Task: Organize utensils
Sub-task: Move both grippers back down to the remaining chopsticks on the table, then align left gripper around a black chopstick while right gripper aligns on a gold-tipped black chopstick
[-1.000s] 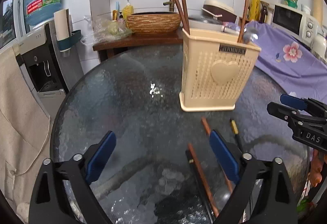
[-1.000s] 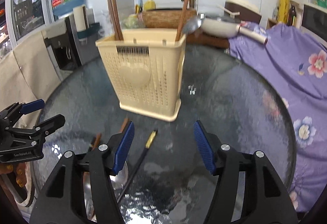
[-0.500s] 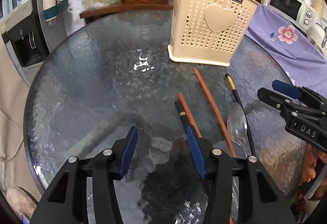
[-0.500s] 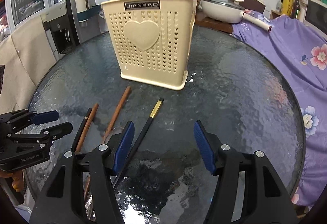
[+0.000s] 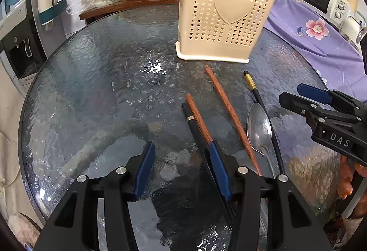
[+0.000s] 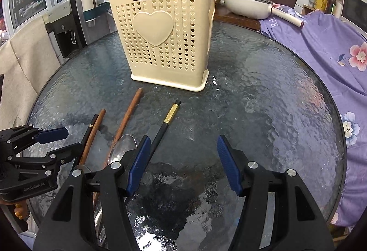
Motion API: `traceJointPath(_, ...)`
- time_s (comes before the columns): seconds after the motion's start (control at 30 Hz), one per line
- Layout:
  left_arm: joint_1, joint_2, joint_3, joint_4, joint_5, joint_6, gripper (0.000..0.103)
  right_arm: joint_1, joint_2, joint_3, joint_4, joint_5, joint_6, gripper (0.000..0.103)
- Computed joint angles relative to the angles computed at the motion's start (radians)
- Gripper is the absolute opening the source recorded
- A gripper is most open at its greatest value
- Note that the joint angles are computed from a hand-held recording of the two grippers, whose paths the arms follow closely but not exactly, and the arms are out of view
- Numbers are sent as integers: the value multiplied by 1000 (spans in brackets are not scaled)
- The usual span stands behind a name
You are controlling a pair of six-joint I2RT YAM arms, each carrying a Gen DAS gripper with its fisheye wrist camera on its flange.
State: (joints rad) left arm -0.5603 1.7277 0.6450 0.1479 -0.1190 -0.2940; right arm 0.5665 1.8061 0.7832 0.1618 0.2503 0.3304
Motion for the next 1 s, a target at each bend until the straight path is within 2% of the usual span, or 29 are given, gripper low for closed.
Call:
traceJointPath(0.33, 18, -2, 13, -27, 6, 7, 44, 13, 76, 104, -86, 18, 22, 60)
traceJointPath(0.63, 17, 18, 44, -44, 3, 10, 42, 19, 159, 220, -155, 5, 42, 51)
traceJointPath(0.8, 21, 35, 67, -51, 4, 13, 40, 4, 208, 291, -204, -8, 44, 41)
traceJointPath(1.0, 31, 49, 86, -54, 13, 9, 39, 6, 244, 331, -224, 2, 36, 39)
